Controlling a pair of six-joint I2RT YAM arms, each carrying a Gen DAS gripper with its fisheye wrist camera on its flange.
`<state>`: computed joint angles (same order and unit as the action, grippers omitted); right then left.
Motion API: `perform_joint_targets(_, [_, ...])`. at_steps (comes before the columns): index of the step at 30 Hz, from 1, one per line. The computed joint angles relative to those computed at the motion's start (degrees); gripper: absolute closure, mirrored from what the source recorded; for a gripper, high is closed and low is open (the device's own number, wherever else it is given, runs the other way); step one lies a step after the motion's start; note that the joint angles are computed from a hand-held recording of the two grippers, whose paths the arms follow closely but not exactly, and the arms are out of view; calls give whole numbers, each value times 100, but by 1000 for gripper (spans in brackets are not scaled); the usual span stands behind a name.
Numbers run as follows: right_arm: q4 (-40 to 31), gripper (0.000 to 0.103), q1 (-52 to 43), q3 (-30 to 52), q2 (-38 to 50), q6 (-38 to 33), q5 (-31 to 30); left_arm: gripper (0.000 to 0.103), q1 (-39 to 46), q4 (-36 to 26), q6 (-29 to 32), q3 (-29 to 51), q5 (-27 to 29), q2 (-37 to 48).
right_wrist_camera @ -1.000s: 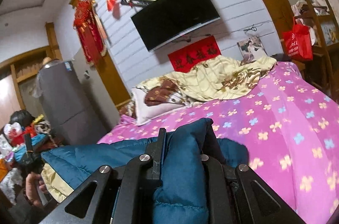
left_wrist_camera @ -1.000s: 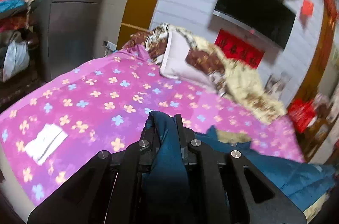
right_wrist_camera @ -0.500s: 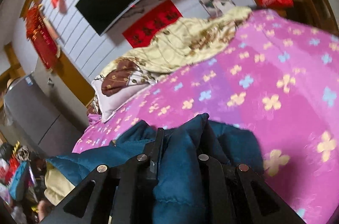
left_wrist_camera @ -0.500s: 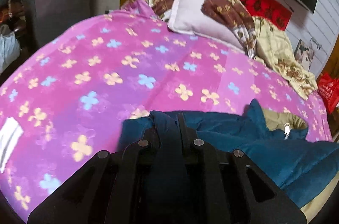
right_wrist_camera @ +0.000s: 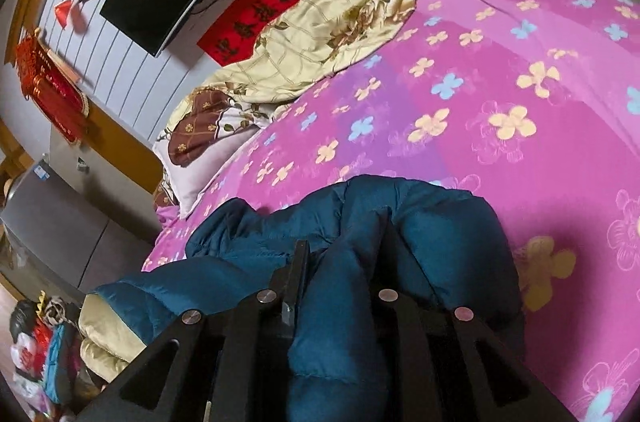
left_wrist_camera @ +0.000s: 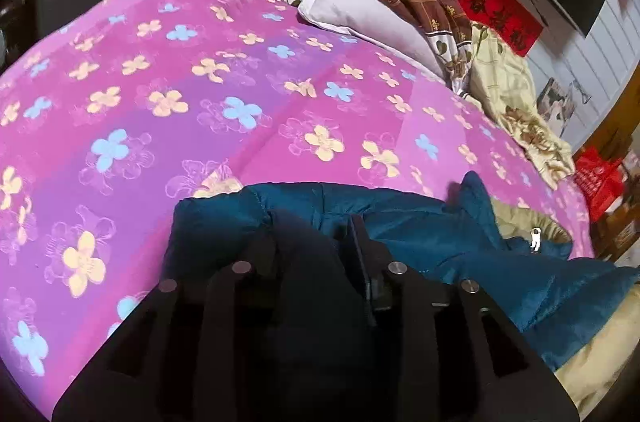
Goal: Fold large clothes
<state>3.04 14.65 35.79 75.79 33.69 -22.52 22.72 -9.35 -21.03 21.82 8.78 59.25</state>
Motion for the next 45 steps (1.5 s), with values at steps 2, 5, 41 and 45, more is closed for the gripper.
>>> perform_joint_targets(2, [-128,87,8,60,6,19,-3,69,134,-135,79,92,240,5])
perform_joint_targets(5, [-375,77,14,95,-252,23,49,40,758,-290,332,189,1344,-99])
perform_joint_targets(41, [-4654,0,1463,4551,2709,-1923,1324,21,-2425,-1601,254,2324,-2350,2089])
perform_joint_targets(45, [-4235,0,1068,4606,3215,-2115,1411,15,-2356,-766,90,2123,-2483,2640])
